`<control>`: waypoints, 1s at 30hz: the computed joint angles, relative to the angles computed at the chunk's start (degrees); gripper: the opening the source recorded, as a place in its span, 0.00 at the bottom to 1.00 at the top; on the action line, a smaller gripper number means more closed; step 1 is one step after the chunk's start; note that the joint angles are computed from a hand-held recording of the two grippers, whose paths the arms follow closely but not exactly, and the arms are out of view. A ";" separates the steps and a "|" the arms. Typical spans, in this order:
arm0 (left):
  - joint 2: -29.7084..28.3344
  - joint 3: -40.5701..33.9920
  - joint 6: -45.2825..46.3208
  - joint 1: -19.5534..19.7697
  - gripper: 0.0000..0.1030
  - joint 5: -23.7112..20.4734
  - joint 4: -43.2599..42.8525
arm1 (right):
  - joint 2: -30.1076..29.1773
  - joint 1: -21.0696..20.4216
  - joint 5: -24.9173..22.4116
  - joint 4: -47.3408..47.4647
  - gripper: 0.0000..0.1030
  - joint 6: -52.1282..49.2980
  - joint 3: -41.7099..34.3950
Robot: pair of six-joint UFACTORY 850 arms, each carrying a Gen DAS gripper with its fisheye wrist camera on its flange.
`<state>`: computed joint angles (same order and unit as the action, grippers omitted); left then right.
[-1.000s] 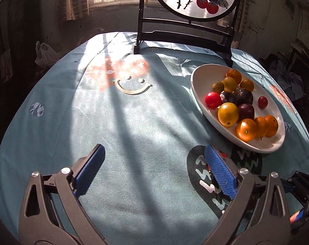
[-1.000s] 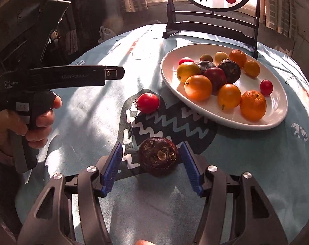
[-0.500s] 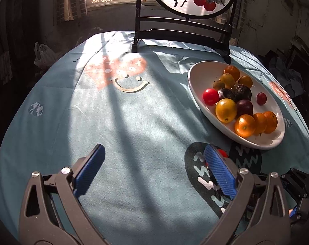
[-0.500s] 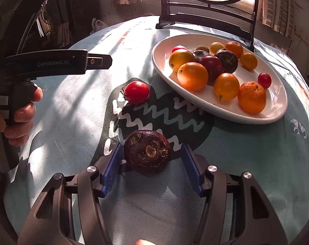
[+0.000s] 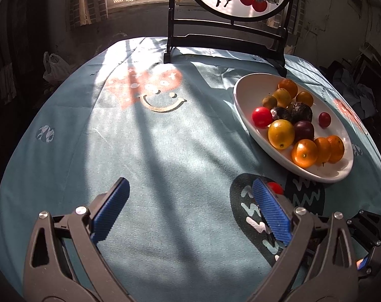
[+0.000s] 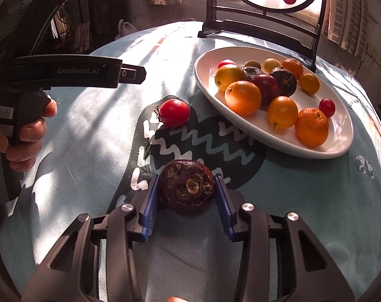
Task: Organize fruits
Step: 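Close the right gripper around the last brown passion fruit, then grasp the red tomato with the left gripper while the right gripper holds the passion fruit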
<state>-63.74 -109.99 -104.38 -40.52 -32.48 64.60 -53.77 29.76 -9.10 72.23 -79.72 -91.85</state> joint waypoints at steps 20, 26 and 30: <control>-7.82 -11.59 25.66 -1.70 0.89 8.69 -8.18 | 3.51 -5.75 -7.08 36.78 0.42 -21.12 3.42; -12.24 -18.95 35.74 -0.99 0.60 5.89 -20.08 | 3.23 -5.83 -6.40 34.64 0.42 -18.29 3.07; -12.36 -19.03 34.53 -1.25 0.59 4.99 -18.53 | 3.29 -5.81 -5.99 35.38 0.42 -18.98 3.16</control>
